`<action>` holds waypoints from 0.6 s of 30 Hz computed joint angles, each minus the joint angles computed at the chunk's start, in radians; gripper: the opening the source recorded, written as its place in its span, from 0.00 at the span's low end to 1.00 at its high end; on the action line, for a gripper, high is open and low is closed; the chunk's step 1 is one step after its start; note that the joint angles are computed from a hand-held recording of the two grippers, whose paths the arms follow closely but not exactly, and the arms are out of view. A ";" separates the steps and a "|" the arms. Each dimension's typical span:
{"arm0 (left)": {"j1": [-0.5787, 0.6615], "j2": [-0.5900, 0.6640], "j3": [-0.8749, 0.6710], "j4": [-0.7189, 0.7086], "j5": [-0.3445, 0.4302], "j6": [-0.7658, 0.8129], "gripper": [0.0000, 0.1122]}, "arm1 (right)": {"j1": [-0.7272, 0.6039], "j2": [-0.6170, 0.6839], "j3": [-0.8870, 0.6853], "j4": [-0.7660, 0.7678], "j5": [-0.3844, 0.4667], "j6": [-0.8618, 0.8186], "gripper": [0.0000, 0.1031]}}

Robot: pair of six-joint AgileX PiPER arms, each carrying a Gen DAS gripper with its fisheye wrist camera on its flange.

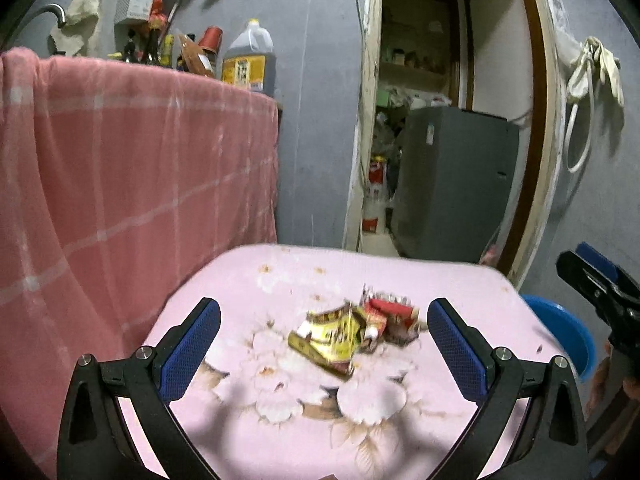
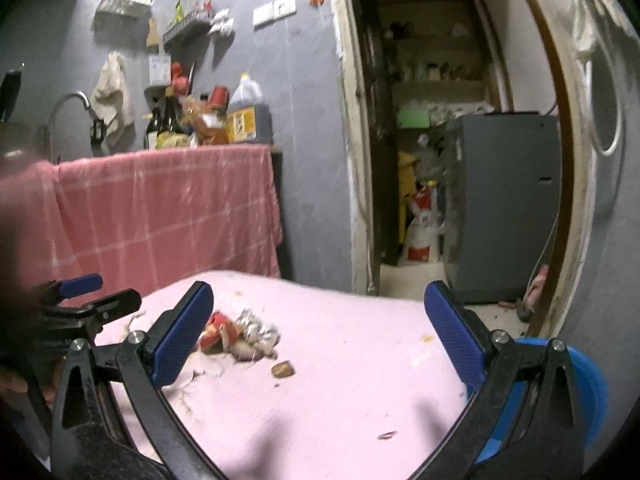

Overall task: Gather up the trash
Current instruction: 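Move both grippers back over the remaining trash on the stool, then lower the left gripper onto the gold cigarette pack while the right gripper approaches the brown nut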

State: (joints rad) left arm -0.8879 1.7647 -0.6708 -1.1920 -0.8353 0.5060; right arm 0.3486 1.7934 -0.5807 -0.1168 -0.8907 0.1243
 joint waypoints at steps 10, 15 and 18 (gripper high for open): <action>0.077 0.026 -0.041 -0.033 0.164 0.079 0.90 | 0.019 0.053 -0.108 -0.020 0.200 0.053 0.99; 0.120 0.044 -0.073 -0.065 0.238 0.145 0.90 | 0.032 0.094 -0.199 -0.047 0.342 0.081 0.90; 0.151 0.053 -0.094 -0.069 0.295 0.174 0.89 | 0.043 0.124 -0.259 -0.082 0.430 0.110 0.85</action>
State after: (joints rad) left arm -0.7370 1.8174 -0.7651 -1.2610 -0.5405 0.6797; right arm 0.3920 1.9175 -0.8400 -0.1988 -0.4608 0.2346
